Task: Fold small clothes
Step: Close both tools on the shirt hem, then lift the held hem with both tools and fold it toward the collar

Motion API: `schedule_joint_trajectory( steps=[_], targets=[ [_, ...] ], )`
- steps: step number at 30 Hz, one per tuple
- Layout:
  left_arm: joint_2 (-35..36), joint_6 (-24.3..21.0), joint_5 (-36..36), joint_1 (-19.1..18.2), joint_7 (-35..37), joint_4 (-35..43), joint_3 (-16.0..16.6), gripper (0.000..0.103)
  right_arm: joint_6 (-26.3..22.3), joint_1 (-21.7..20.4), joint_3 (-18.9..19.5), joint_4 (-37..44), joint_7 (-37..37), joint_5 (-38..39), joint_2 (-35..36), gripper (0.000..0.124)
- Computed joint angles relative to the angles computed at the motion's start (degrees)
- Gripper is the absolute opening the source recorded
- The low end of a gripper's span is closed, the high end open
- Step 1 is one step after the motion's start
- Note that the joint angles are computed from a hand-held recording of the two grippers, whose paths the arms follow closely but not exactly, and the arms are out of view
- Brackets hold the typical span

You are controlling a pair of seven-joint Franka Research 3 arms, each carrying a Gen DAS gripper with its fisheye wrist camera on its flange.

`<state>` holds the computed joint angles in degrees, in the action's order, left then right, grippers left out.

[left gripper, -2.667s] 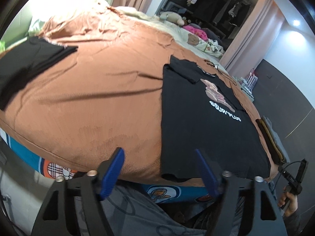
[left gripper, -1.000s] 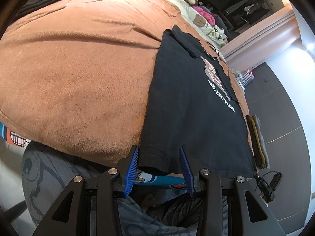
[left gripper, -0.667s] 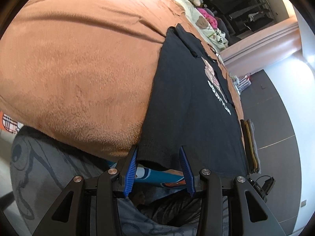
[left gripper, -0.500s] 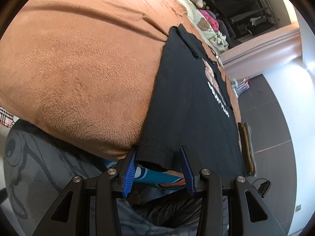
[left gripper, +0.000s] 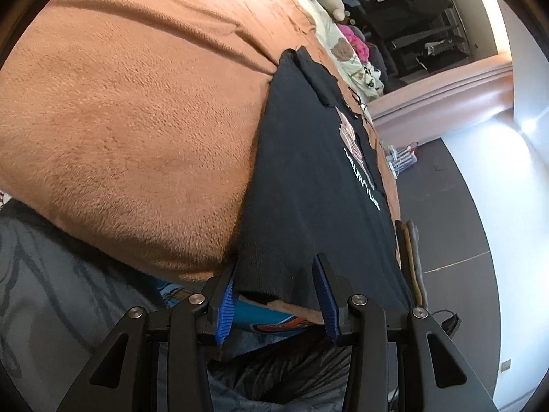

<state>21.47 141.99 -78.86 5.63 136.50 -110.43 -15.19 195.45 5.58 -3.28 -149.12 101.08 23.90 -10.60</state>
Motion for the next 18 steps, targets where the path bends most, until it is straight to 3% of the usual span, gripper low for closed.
schedule_joint_trajectory(
  steps=[1,2,4,9,18],
  targets=[
    [0.04,0.09,-0.42,0.11,-0.07,0.1,-0.02,0.032,-0.33,-0.32,0.29,0.09,-0.17,0.21,-0.04,0.002],
    [-0.1,1.05,-0.19,-0.1,-0.58,0.03,0.18,0.014,-0.69,-1.39,1.62,0.32,-0.74,1.13,-0.05,0.002],
    [-0.4,0.45,-0.54,0.41,-0.57,-0.3,0.22,0.007,-1.65,-2.95,3.35,0.68,-1.89,2.41,-0.47,0.002],
    [-2.38,0.53,-2.31,0.53,1.84,-0.73,0.46,0.005,-2.6,-9.36,10.96,0.96,-5.19,5.88,-2.88,0.002],
    [-7.19,-3.72,-9.78,0.57,8.07,-1.94,2.79,0.005,0.24,-5.82,9.81,-1.27,-6.38,6.09,-7.13,0.002]
  ],
)
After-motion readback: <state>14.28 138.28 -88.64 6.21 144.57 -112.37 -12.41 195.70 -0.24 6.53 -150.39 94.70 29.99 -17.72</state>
